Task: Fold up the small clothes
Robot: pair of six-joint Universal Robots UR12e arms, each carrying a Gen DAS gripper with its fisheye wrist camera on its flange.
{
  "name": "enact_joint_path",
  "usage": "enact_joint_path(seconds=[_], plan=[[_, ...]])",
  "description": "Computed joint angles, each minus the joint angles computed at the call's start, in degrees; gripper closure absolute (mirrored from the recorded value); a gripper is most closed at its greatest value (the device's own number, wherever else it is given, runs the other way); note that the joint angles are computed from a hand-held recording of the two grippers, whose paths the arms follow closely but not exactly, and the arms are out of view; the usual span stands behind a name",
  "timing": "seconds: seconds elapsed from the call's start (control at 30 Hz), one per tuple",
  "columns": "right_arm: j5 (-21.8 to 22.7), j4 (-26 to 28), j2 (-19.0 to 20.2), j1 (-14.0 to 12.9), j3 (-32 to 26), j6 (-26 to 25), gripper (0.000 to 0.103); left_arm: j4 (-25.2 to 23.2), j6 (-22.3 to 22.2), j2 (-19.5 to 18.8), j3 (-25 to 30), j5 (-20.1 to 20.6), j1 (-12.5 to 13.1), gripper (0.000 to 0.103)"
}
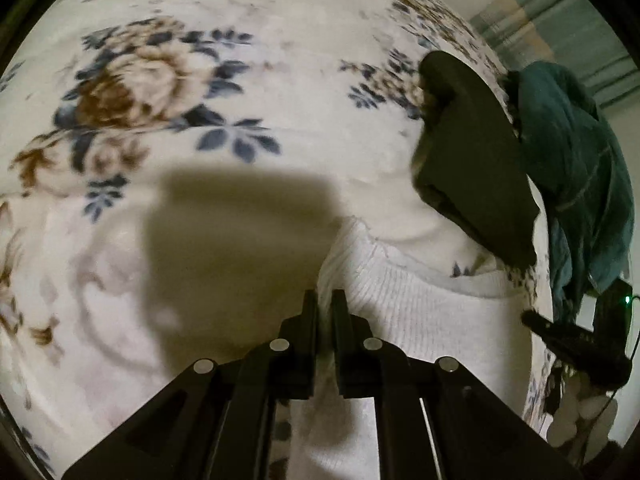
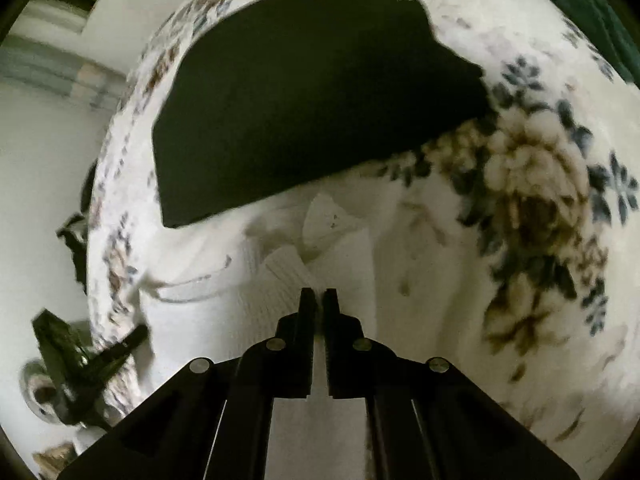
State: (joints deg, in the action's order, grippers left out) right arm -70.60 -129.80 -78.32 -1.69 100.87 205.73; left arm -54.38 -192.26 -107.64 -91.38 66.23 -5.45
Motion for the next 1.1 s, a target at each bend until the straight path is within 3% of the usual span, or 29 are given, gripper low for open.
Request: enact_joint_path(seconds=[0.07, 0.1, 0.13, 0.2, 0.23, 0.33, 0.37, 0.4, 0.43, 0.57, 0.7, 0.8, 0.87, 0.93, 1.0, 1.07, 1.1], plan=[[0.2, 0.5, -0.4, -0.3, -0.2, 0.1, 0.097, -1.2, -0.7, 0.1, 0.0, -2.4, 0.5, 0.093], [2.6, 1.0, -0.7, -1.0, 0.0, 0.7, 0.092, -1.2, -1.5, 0.2, -0.2, -3.7, 0.8, 0.083], [4.5, 1.2, -1.0, -1.5, 0.2, 1.4, 0.088, -0.9, -2.1, 0.5, -0.8, -5.4, 1.3, 0.080], [8.4, 0.1, -1.9, -2.5, 1.6, 3.2, 0.051, 0.1, -2.9, 1.1, -1.8, -7.5, 1.8, 0.080], [10.1, -0.8, -2.1, -2.8, 2.4, 4.1, 0.047, -0.1, -2.8, 1.0, -1.7, -7.6, 1.7, 0.080], [12.7, 4.5, -1.3, -2.4, 1.6, 0.5, 0.046, -0.7, -0.6, 0.4, -1.0, -6.4, 0.7, 0.083], [12.8, 6.1, -0.8, -1.9, 1.3, -1.3, 0.050, -0.1, 0.6, 0.4, -0.8, -4.6, 0.0, 0.083], [11.8, 5.4, -0.8, -1.5, 1.5, -1.6, 0.088, 0.6, 1.1, 0.5, -0.7, -3.9, -0.2, 0.096], [9.5, 5.0, -0.7, -0.8, 1.3, -2.2, 0.096, 1.5, 1.5, 0.6, -0.7, -3.3, -0.5, 0.096], [4.9, -3.2, -2.2, -0.8, 2.8, 3.7, 0.099, 2.1, 1.7, 0.1, 0.6, -0.9, -0.9, 0.097], [0.0, -2.7, -1.4, -0.9, 2.3, 6.8, 0.099, -1.2, 2.1, -2.3, 2.8, 0.7, -1.1, 0.097], [-3.0, 0.4, 0.4, 0.2, 0.8, 4.0, 0.099, -3.6, 2.6, -3.3, 3.5, 1.0, -1.2, 0.097], [-0.3, 2.2, 1.0, 0.0, 0.2, 1.6, 0.099, -4.1, 3.2, -2.9, 3.4, -0.1, -0.9, 0.096], [2.0, 3.2, 0.5, -0.4, -0.1, 0.6, 0.097, -4.5, 2.6, -2.0, 2.6, -4.0, 0.1, 0.091], [5.2, 3.4, -0.1, -1.2, 0.1, -0.4, 0.076, -4.2, 0.7, -0.5, 0.9, -8.1, 1.5, 0.080], [6.2, 2.5, -2.3, -1.9, 1.8, 0.1, 0.052, -1.3, -1.8, 1.8, -2.3, -10.5, 2.9, 0.080], [6.6, 2.3, -2.9, -2.2, 2.5, 0.2, 0.050, -1.0, -2.2, 2.5, -3.2, -10.8, 3.1, 0.080]])
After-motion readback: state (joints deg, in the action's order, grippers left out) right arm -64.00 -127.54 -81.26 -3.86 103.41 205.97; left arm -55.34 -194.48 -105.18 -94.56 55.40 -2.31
